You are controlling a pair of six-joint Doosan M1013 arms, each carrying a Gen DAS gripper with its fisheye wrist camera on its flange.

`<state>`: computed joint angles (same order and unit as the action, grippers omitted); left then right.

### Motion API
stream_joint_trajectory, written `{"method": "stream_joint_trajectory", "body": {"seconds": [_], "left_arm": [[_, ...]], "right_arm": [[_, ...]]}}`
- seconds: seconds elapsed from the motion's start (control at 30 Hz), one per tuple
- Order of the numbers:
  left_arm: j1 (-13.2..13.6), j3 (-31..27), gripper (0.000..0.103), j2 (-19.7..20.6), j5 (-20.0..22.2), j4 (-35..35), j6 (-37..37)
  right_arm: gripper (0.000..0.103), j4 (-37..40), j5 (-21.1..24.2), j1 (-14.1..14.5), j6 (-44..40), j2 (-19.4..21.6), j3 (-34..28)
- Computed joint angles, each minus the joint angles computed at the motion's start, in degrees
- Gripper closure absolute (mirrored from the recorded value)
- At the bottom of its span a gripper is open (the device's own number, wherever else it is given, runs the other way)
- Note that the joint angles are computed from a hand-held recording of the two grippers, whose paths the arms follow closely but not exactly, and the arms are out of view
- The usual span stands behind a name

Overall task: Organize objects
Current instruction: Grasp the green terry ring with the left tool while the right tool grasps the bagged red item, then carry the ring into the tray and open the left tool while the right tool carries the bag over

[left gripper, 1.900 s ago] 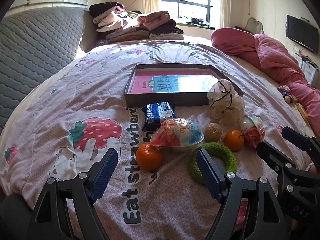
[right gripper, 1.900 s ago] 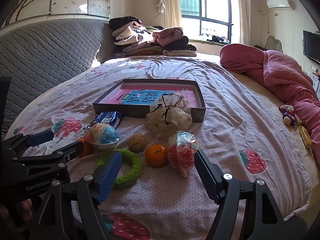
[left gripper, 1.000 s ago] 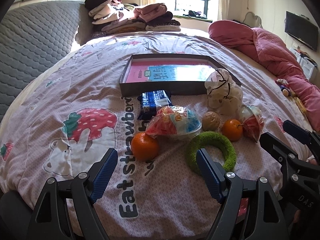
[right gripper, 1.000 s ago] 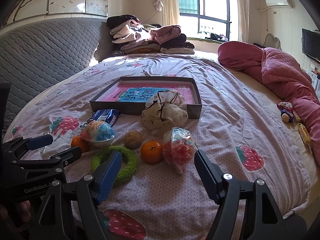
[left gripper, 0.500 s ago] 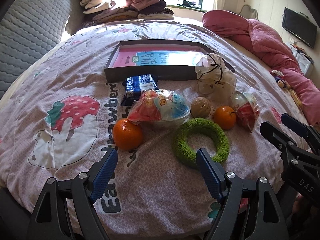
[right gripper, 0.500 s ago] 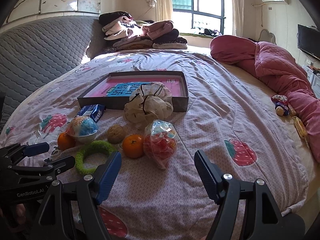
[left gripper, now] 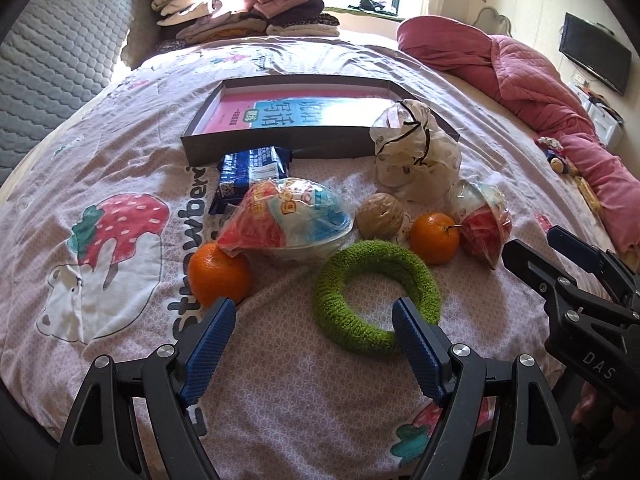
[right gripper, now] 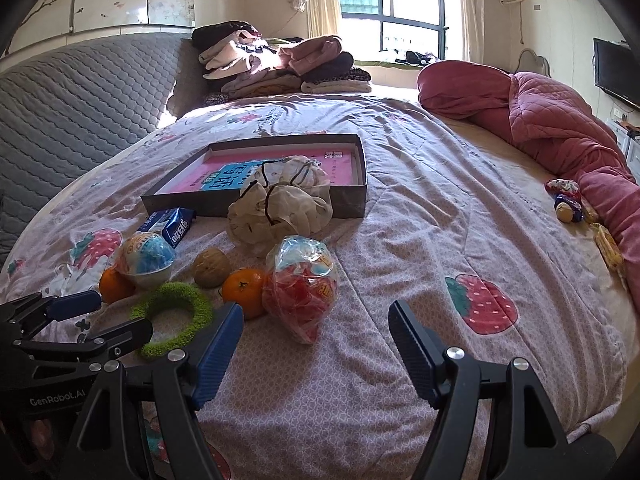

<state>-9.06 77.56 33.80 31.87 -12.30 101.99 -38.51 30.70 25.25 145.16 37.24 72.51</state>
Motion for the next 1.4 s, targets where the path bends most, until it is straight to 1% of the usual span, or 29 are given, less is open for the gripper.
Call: {"method": "stream_joint_trajectory", "body": {"seconds": [0.1, 0.3, 0.43, 0.53, 0.63, 0.73, 0.83, 0.9, 0.97, 1.0, 1.07, 1.17, 1.3, 1.4], "left_arm": [[-0.1, -0.7, 0.022, 0.7, 0.8, 0.2, -0.8], [0.0, -2.3, 0.024, 1.9, 2.2, -0.3, -2.2], [-0.4, -2.6, 0.029, 2.3, 2.3, 0.6, -2.8], [-0.7, -3.1, 0.036, 2.6, 2.6, 1.8, -4.2], [-1.0, -3.4, 0.042, 2.9, 2.7, 3.2, -4.9], [-1.0, -3.6, 0.047, 3.1, 2.9, 2.3, -4.1], [-1.0, -3.9, 0.053, 3.3, 3.1, 1.4, -3.4], [-0.9, -4.0, 0.057, 3.4, 3.1, 0.3, -2.2], [-0.8, -4.0, 0.065, 3.4, 3.0, -1.1, -0.9], [-0.8, -4.0, 0.067, 3.4, 3.0, -1.8, 0.0], [-0.8, -3.7, 0.076, 3.3, 2.6, -2.4, 1.0], [-0.7, -3.2, 0.085, 3.0, 2.1, -3.6, 2.5], [-0.4, -3.0, 0.088, 2.8, 2.2, -5.5, 4.2], [-0.4, -2.5, 0.089, 2.3, 1.9, -5.7, 4.6]], "right_arm": [[0.029, 2.5, 0.0, -0.3, -3.0, 0.6, -0.9], [0.029, 4.0, 1.2, -0.6, -5.5, 2.0, -2.7], [0.029, 5.2, 1.7, -0.9, -7.0, 2.8, -3.6], [0.029, 5.7, 1.8, -1.0, -8.0, 3.0, -4.1], [0.031, 6.1, 2.2, -1.0, -9.0, 3.5, -4.8], [0.034, 7.1, 2.3, -1.1, -10.2, 3.9, -5.4], [0.039, 8.6, 1.5, -1.4, -10.8, 4.0, -5.6], [0.046, 9.1, 1.8, -1.6, -11.1, 4.3, -6.0], [0.051, 11.6, 2.1, -1.9, -13.2, 4.6, -6.4], [0.052, 12.2, 2.3, -2.0, -13.6, 4.7, -6.6], [0.052, 11.9, 1.8, -2.0, -13.4, 4.7, -6.3], [0.052, 11.0, 0.6, -2.0, -12.1, 4.3, -5.7], [0.052, 9.8, -0.9, -2.1, -10.3, 3.6, -4.6], [0.052, 8.4, -2.0, -2.1, -8.6, 3.1, -3.8]]}}
